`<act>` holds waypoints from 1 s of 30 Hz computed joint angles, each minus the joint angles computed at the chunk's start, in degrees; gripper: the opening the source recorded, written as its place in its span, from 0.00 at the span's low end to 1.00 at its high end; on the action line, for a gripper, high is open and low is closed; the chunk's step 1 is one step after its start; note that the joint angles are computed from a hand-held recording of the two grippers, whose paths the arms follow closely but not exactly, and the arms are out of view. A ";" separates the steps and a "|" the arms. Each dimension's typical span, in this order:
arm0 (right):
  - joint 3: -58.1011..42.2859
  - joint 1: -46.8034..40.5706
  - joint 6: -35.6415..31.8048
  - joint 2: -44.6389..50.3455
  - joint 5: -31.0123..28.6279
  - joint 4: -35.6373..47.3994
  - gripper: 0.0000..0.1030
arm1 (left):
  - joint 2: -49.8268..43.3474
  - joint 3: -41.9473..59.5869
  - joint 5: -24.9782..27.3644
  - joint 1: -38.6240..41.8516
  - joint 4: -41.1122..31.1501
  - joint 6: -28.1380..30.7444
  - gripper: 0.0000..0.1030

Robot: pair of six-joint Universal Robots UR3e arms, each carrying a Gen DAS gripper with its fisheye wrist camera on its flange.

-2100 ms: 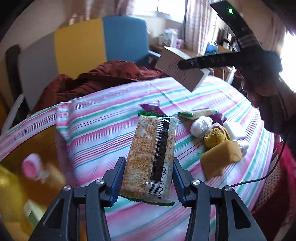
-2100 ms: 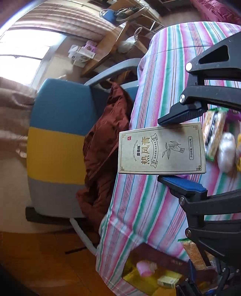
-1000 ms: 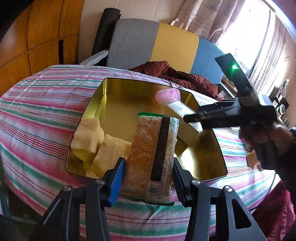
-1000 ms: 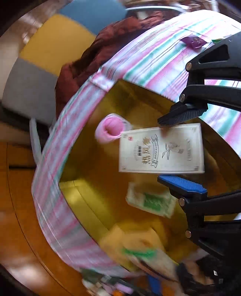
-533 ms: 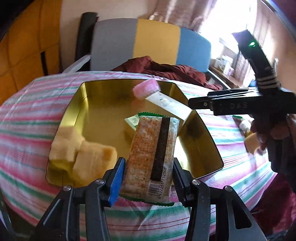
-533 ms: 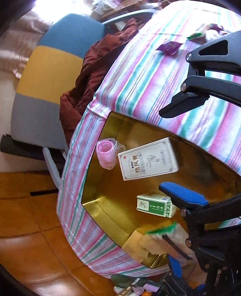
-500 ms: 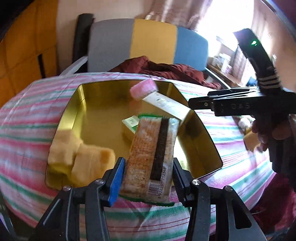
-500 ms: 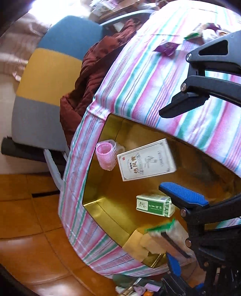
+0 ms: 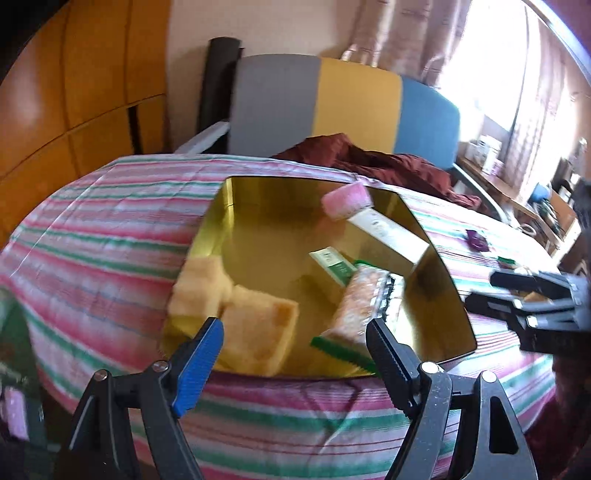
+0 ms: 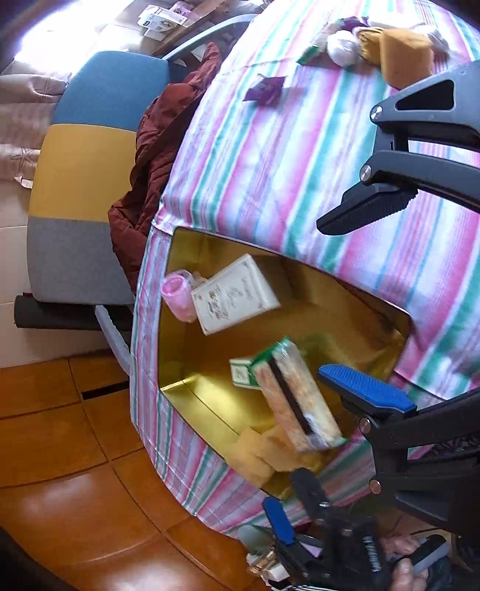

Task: Organize objects
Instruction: 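Open both tools and release the cream box and biscuit bar into the tray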

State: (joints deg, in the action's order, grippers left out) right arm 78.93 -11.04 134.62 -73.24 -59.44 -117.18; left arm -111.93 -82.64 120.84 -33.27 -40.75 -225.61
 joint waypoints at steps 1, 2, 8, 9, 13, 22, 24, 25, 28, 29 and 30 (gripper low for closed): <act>2.22 -0.13 -0.44 -1.28 0.03 -1.07 0.72 | 0.22 -0.28 0.45 -0.15 -0.44 -0.67 0.78; 4.21 -0.33 -0.94 -2.43 0.23 -2.08 0.72 | 0.31 -0.11 1.00 -0.48 -1.35 -1.33 0.78; 11.14 -0.56 -3.21 -7.10 0.42 -5.74 0.72 | -2.43 4.27 1.13 -2.42 -4.57 1.20 0.78; 11.60 -0.73 -3.34 -7.46 0.47 -6.03 0.72 | -3.41 5.47 0.75 -2.67 -5.04 2.15 0.78; 11.94 -1.94 -3.04 -8.51 1.36 -5.96 0.72 | -7.64 11.31 -0.56 -2.85 -7.76 4.98 0.78; 12.43 -3.82 -3.18 -10.17 3.52 -4.13 0.72 | -6.98 10.81 1.06 -0.94 -10.74 2.11 0.78; 12.71 -3.72 -3.24 -10.23 3.58 -4.06 0.72 | -4.58 7.03 0.67 -0.72 -7.29 1.19 0.78; 12.96 -3.67 -3.22 -10.33 3.66 -4.18 0.72 | -3.54 5.45 0.66 -0.70 -5.94 0.47 0.78; 14.54 -3.74 -3.47 -11.43 4.10 -4.76 0.72 | -1.66 3.31 1.67 -1.08 -3.64 -1.61 0.78; 15.26 -3.77 -3.51 -11.95 4.15 -5.20 0.72 | -1.50 3.60 2.62 -1.49 -3.91 -2.29 0.78; 15.83 -3.79 -3.48 -12.34 4.19 -5.63 0.72 | -1.47 4.06 3.50 -1.86 -4.42 -2.79 0.78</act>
State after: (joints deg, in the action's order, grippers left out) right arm 94.76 -14.83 131.15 -85.58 -55.25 -122.80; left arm -113.41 -78.58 124.34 -35.12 -45.17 -228.39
